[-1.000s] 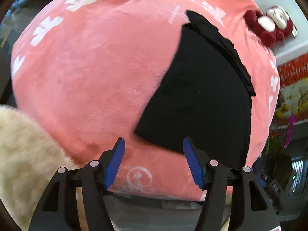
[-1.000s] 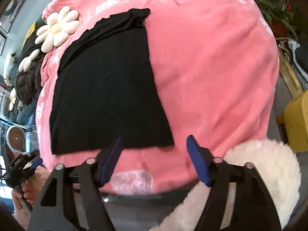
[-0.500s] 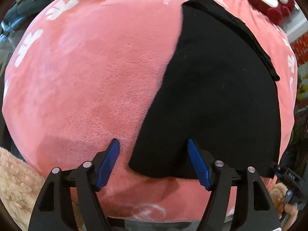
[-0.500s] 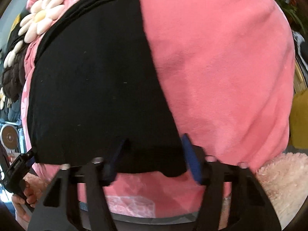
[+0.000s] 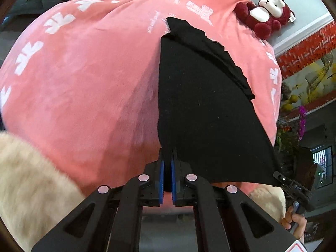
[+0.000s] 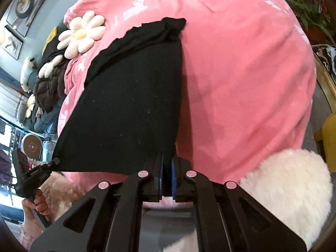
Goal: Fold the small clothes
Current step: 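Lift the hem with both tools and fold it toward the collar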
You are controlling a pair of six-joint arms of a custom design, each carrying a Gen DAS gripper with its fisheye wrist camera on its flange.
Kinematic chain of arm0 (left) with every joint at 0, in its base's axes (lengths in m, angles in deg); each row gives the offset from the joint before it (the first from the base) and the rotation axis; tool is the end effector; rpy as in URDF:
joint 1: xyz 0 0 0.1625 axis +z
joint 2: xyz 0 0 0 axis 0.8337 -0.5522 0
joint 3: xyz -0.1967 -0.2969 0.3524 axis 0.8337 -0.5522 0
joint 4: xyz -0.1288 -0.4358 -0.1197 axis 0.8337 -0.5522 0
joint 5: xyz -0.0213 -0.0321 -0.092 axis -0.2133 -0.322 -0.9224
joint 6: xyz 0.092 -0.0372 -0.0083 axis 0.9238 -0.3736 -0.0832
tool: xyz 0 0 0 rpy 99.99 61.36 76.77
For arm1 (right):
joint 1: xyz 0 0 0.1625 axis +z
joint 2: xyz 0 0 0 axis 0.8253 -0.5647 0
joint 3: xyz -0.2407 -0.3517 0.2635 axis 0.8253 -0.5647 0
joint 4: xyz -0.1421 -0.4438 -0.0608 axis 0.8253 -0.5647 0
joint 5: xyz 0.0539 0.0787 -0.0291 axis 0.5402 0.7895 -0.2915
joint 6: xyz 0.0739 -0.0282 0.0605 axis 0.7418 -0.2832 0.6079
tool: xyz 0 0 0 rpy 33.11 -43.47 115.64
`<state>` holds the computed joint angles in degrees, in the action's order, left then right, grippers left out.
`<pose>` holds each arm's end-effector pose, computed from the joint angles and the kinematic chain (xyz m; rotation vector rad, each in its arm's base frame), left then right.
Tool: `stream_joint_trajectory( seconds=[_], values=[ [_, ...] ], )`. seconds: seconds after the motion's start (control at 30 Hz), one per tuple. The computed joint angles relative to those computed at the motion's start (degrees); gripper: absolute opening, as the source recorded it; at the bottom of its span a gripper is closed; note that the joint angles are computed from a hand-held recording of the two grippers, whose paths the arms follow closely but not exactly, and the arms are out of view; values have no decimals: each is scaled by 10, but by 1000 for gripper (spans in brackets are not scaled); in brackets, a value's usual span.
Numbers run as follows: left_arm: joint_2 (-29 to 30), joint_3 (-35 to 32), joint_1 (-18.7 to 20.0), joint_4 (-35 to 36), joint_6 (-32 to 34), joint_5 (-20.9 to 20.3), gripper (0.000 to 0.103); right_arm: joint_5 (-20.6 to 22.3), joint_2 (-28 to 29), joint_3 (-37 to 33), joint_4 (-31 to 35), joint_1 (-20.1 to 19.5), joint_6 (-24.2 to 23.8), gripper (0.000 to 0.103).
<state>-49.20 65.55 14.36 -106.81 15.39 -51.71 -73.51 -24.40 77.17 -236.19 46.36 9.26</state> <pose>0.0106 -0.5077 0.3821 -0.2498 2.7635 -0.7628 0.2225 -0.5932 0.1350 0.1658 -2.7293 0.5497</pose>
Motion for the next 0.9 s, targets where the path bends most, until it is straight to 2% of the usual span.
stream_joint_trajectory(
  seconds=[0.23,0.37,0.47,0.53,0.63,0.7,0.73,0.8,0.83,0.87,0.9],
  values=[
    [-106,47,-69,101,-54,17,3,-4,-66,71,25,17,0,4],
    [-151,56,-111,165,-104,18,3,-6,-95,91,46,34,18,4],
    [-159,41,-127,176,-122,17,3,4,-118,86,49,44,20,4],
    [-145,23,-126,158,-106,18,3,8,-112,63,29,54,9,4],
    [-91,-25,-118,105,-39,28,3,31,-77,-3,-8,52,-19,4],
    [-34,-70,-100,60,26,43,3,29,-21,-77,-35,45,-50,5],
    [-2,-91,-94,32,57,68,3,22,5,-108,-41,45,-53,5],
    [77,-149,-69,-17,117,102,4,44,74,-206,-1,23,-43,5],
    [123,-180,-56,-43,135,141,6,31,111,-254,14,14,-43,10],
    [162,-206,-45,-71,146,178,12,4,141,-291,22,10,-41,15],
    [200,-235,-29,-83,161,193,31,-40,172,-327,28,9,-29,19]
  ],
)
